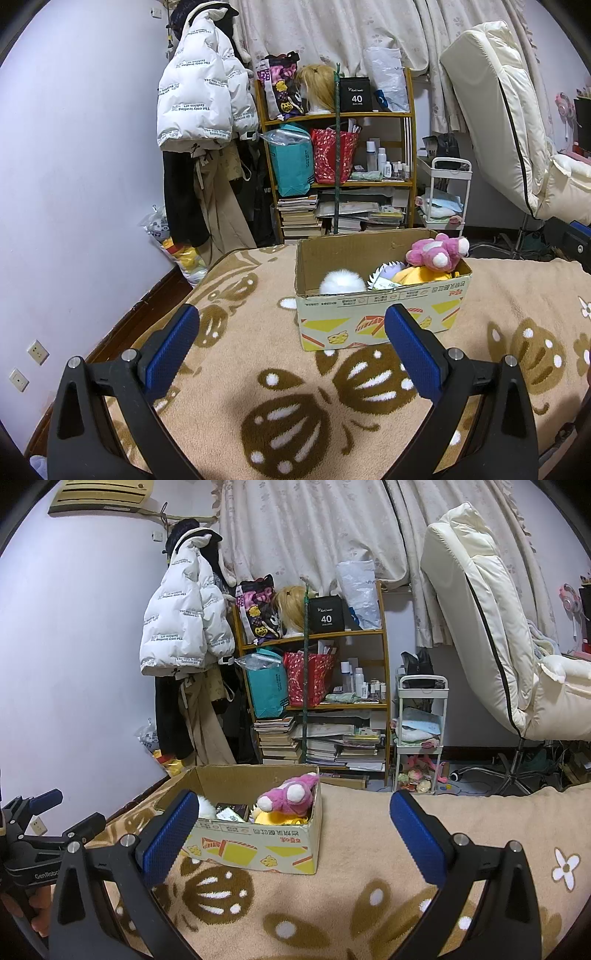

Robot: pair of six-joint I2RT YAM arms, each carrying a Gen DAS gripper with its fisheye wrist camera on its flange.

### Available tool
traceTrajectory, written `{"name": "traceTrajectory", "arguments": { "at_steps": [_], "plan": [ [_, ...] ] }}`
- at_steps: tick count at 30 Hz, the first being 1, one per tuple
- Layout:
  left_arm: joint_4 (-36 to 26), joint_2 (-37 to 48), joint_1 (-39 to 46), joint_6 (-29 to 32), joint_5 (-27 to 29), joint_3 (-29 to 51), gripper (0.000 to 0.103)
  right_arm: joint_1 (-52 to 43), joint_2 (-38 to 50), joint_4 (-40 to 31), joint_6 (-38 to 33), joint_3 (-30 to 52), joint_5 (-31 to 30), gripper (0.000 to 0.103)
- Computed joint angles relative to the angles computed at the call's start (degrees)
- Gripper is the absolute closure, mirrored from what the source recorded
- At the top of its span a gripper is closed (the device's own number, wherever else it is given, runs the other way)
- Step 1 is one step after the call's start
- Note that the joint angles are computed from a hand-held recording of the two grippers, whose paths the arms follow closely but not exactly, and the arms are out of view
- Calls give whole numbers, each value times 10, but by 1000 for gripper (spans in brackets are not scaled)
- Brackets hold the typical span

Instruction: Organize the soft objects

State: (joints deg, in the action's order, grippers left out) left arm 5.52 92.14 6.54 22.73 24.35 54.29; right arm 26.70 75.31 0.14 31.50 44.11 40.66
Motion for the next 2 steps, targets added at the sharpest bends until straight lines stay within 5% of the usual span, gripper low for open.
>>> {"name": "traceTrajectory", "arguments": {
  "at_steps": [2],
  "plan": [
    [0, 0, 0, 0, 0, 0, 4, 1, -5, -5, 2, 0, 2, 0]
  ]
}}
